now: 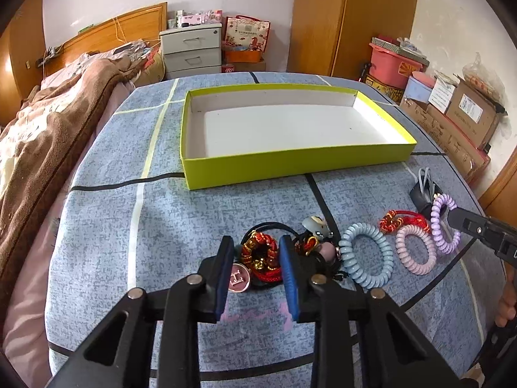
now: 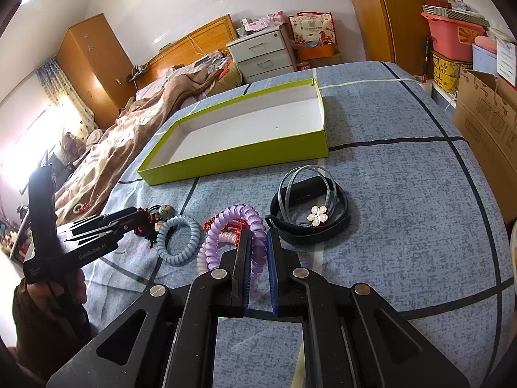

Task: Organize jewelry
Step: 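Lower the left gripper onto the red beaded knot ornament and close, then carry the red knot with the left gripper into the green box while the right carries the lavender coil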

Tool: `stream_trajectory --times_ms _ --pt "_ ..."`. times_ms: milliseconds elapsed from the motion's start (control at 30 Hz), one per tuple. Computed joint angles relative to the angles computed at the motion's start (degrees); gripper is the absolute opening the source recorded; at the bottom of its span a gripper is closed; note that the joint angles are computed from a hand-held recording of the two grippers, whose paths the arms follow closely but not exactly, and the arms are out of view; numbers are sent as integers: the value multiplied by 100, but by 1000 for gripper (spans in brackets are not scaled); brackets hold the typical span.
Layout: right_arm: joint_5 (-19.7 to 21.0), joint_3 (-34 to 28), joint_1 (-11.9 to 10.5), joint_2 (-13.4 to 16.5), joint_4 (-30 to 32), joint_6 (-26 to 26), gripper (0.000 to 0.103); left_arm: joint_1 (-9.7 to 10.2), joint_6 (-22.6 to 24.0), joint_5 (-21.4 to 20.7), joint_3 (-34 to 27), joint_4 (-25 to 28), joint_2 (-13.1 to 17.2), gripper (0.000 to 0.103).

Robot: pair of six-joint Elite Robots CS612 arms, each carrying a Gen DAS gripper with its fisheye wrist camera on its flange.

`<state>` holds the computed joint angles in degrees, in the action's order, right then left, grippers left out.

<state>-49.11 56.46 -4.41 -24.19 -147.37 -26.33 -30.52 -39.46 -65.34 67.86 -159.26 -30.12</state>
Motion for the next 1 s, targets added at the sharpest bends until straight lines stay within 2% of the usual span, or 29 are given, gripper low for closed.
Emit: stream_trajectory --times_ms 33,167,333,600,733,800,1000 --pt "-8 9 1 -4 -12 6 10 -3 32 5 9 -38 -4 19" --pt "4 23 0 -12 -6 -2 10 -13 -40 85 32 20 -24 19" --pt "43 33 -10 -20 -23 22 10 -27 -104 139 145 -157 -78 18" --pt "123 97 -32 -51 -98 60 10 -1 -324 47 384 -789 -165 18" --pt "141 97 -39 -46 -165 108 10 -15 -465 251 465 -936 -203 18" --pt "159 103 -42 -49 -159 95 10 -55 -394 480 440 -769 -215 18" --pt "202 132 -42 -58 -173 92 10 -73 -320 435 491 -1135 -227 18"
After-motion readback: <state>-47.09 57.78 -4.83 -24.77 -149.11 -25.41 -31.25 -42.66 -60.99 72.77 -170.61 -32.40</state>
